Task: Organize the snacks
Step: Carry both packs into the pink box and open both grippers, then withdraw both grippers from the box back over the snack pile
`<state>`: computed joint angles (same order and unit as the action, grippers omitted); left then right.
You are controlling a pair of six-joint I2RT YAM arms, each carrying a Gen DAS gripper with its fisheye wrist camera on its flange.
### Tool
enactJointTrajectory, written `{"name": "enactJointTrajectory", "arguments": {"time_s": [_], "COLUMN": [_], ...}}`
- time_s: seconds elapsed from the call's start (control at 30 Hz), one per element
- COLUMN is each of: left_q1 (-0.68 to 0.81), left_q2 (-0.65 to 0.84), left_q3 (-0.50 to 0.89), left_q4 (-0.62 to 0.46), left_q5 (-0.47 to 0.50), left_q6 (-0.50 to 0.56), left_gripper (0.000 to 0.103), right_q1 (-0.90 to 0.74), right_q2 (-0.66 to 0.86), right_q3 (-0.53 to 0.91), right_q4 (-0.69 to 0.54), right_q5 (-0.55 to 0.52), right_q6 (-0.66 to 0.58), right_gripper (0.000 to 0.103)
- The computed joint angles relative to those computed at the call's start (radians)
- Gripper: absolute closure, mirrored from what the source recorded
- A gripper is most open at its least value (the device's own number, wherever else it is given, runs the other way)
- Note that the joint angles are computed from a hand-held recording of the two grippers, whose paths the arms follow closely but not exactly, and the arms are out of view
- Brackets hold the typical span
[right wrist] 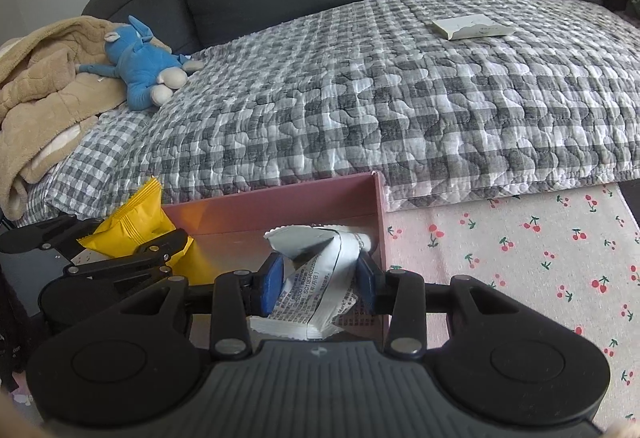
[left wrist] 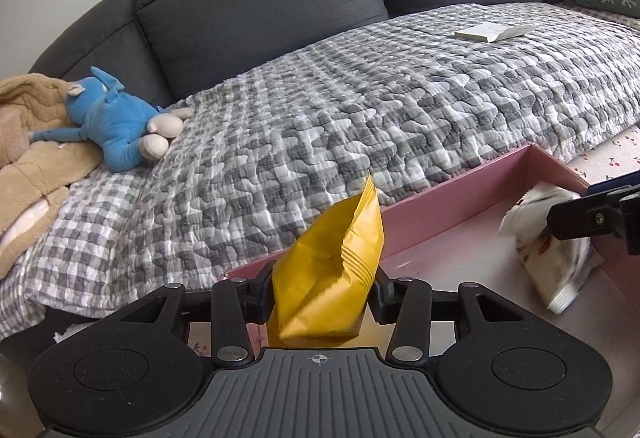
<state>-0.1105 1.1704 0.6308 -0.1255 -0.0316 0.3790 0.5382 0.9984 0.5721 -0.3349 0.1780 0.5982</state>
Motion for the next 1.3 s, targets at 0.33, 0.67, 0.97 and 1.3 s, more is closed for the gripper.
{"name": "enactJointTrajectory", "arguments": {"time_s": [0.33, 0.67, 0.97, 1.3], "left_q1": [0.002, 0.053, 0.172, 0.474], "left_q2": [-0.132, -0.325, -0.493, -0.655], "left_q3": [-0.007, 0.019, 0.02, 0.049], "left_q4": [-0.154, -0.394, -0.593, -0.895], "left_q5": [0.047, 0.142, 0.286, 0.562], "left_q6": [-0.002, 0.011, 0.062, 0.286], "left_gripper": [0.025, 0.013, 0.012, 0.006], "right_q1": [0.038, 0.185, 0.407, 0.724], "right_q2": [-0.121, -0.25, -0.302, -0.294], "right_q3": [0.033, 0.093, 0.144, 0.178], "right_q4": [-0.117, -0.323, -0.509, -0.722], "right_q5": [0.057, 0.179, 0.348, 0.538], "right_q6": [0.002, 0.085, 0.249, 0.547], "right_gripper": [0.035, 0.023, 0.018, 0.012]}}
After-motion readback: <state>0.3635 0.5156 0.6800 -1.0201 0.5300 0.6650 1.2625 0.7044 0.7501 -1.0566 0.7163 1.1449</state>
